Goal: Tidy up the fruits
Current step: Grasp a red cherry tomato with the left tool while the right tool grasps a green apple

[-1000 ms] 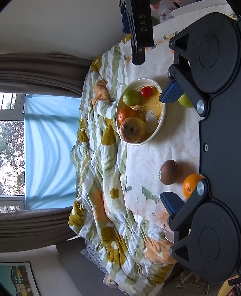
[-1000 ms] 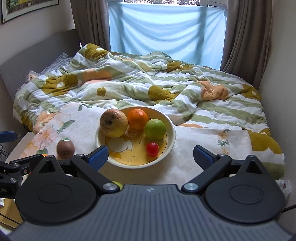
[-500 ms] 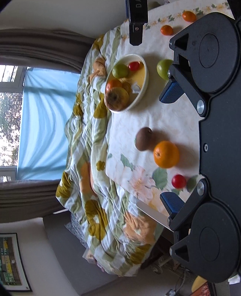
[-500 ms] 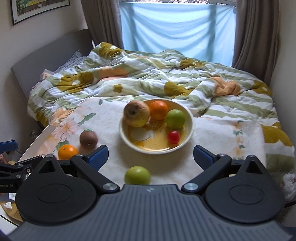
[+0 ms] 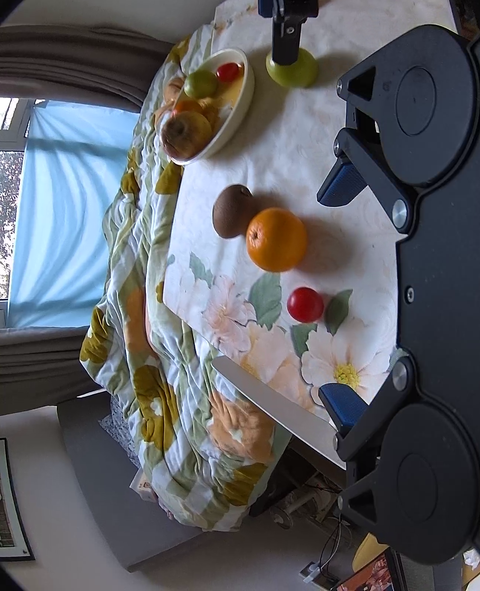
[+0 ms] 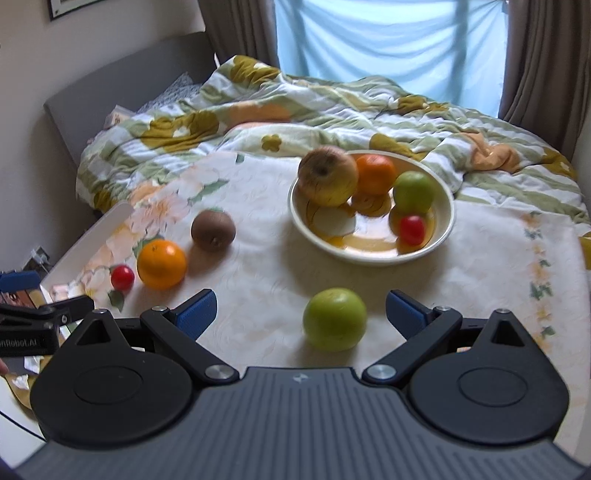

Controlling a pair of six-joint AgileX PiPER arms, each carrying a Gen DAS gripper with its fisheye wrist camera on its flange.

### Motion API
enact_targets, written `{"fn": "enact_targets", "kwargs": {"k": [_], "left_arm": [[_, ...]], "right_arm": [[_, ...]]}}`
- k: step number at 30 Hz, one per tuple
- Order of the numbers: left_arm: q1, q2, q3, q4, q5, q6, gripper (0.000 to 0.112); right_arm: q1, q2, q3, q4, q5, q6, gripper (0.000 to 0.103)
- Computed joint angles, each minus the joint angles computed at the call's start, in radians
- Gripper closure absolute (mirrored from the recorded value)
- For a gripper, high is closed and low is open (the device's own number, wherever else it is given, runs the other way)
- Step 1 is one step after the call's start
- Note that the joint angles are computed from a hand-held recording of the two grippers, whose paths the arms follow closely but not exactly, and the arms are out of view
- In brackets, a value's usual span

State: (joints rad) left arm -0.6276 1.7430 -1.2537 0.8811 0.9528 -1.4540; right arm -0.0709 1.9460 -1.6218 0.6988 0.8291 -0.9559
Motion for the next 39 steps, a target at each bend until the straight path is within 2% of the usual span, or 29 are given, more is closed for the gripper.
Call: {"fn": "enact_targets", "kwargs": {"k": [8, 11, 14, 17, 23, 25, 27, 35, 39], "left_arm": [[0.060, 0.047, 0.051, 0.085, -0.074, -0.065, 0.011], [0.085, 0.066, 0.054, 0.095, -0.104, -0.055, 0.018], [0.104, 0.092, 0.044, 0.108, -0.108, -0.048, 0.018], [0.136, 0.105, 0.039, 0.094, -0.145, -0.027, 0.030], [0.179, 0.125, 0.020, 0.060, -0.200, 0.033, 0.050], [0.188, 0.125, 0.022, 0.048, -0.228, 0.055, 0.060], [0.190, 0.130, 0.017, 0.035, -0.240, 0.079, 0.078], [0.190, 0.122, 0.024, 0.023, -0.244, 0.090, 0.079], [0.187, 0.112, 0.034, 0.008, -0.248, 0.092, 0.079]], "right_arm": [[0.025, -0.004, 0.121, 0.051, -0.171, -0.078, 0.000], [0.030, 0.010, 0.131, 0.050, -0.202, -0.069, 0.000], [0.041, 0.026, 0.132, 0.031, -0.233, -0.048, 0.000], [0.065, 0.036, 0.135, -0.052, -0.285, 0.038, 0.000], [0.081, 0.057, 0.119, -0.106, -0.295, 0.122, 0.000], [0.084, 0.066, 0.108, -0.120, -0.291, 0.142, 0.000], [0.086, 0.074, 0.101, -0.129, -0.293, 0.156, 0.000], [0.094, 0.095, 0.068, -0.162, -0.280, 0.199, 0.000], [0.100, 0.108, 0.051, -0.177, -0.272, 0.219, 0.008]]}}
